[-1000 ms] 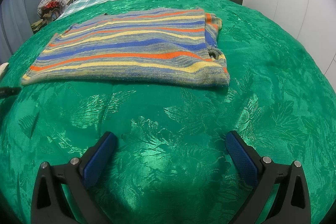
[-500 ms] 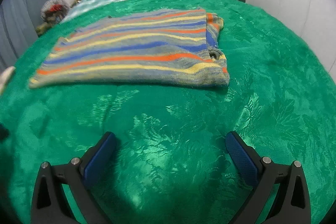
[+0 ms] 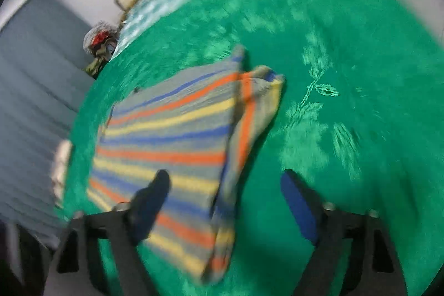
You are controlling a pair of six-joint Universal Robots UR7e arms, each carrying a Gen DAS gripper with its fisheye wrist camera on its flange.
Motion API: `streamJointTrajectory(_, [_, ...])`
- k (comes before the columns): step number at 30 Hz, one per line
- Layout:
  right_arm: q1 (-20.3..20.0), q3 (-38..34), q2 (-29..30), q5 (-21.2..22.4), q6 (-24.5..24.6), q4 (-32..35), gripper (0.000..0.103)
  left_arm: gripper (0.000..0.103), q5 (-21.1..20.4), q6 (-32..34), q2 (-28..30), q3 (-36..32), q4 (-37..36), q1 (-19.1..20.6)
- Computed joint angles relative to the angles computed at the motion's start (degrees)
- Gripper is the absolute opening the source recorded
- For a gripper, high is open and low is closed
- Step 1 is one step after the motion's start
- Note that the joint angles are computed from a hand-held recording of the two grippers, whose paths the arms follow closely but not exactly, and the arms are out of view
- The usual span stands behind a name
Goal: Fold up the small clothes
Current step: 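Grasp the folded sweater edge with the left gripper while the right gripper grasps it too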
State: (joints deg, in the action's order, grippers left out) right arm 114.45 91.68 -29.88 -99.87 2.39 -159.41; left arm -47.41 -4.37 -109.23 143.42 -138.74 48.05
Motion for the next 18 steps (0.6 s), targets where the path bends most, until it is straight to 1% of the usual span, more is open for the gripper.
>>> streamJointTrajectory(1, [-1.7,-3.8,1.8,2.9,1.6,3.9,0.071,0.09,-2.6,2.0,5.7,-1.8,-4.1,2.9])
streamJointTrajectory(3, [-2.6,-8.4,4.5,4.0,2.4,5.8,0.068,0.09,-5.0,4.4,11.8,-4.1,-6.8,5.7])
streamJointTrajectory(4, [-2.7,-10.2,5.7,4.4,2.9,5.7,0.068,0.091,-3.9,6.4,15.4,-4.7,-8.5,6.2])
streamJointTrajectory(6, [-2.9,-13.7,7.9,5.3,4.1,7.0,0.067,0.095,-0.9,9.2,18.4,-4.2,-12.0,5.8])
streamJointTrajectory(7, [-2.8,-16.5,9.5,5.7,4.6,8.7,0.052,0.095,-0.5,9.7,19.5,-4.2,-14.0,6.0])
streamJointTrajectory(8, [-2.4,-18.3,10.5,4.9,4.5,10.0,0.036,0.081,-0.6,9.0,19.5,-4.3,-14.9,6.2])
streamJointTrajectory(9, [-2.0,-19.8,11.3,3.7,4.9,11.1,0.015,0.039,-0.2,8.2,19.2,-4.1,-16.1,6.3])
streamJointTrajectory(10, [-1.6,-20.8,11.8,3.0,5.4,11.6,0.015,0.017,1.3,6.5,18.5,-4.2,-16.8,6.4])
streamJointTrajectory(11, [-0.7,-21.5,12.1,1.7,5.0,11.7,0.015,0.01,0.5,5.0,17.5,-5.0,-15.5,7.1])
streamJointTrajectory(12, [0.1,-21.7,12.1,1.1,4.5,11.2,0.015,0.009,-2.3,4.2,16.1,-5.7,-14.7,8.5])
streamJointTrajectory(13, [0.7,-21.8,11.9,1.2,4.4,10.8,0.015,0.009,-4.0,3.1,13.0,-5.6,-14.4,8.9])
streamJointTrajectory(14, [1.9,-22.5,11.9,1.1,3.9,10.9,0.015,0.009,-3.4,2.5,10.8,-5.1,-13.9,8.5])
streamJointTrajectory(16, [4.2,-25.4,12.9,-0.2,2.0,12.8,0.015,0.009,-3.6,0.0,4.2,-4.2,-11.3,7.7])
streamJointTrajectory(18, [6.7,-30.4,15.5,0.7,1.6,15.8,0.015,0.009,-3.0,-4.4,-5.0,-3.3,-5.9,6.9])
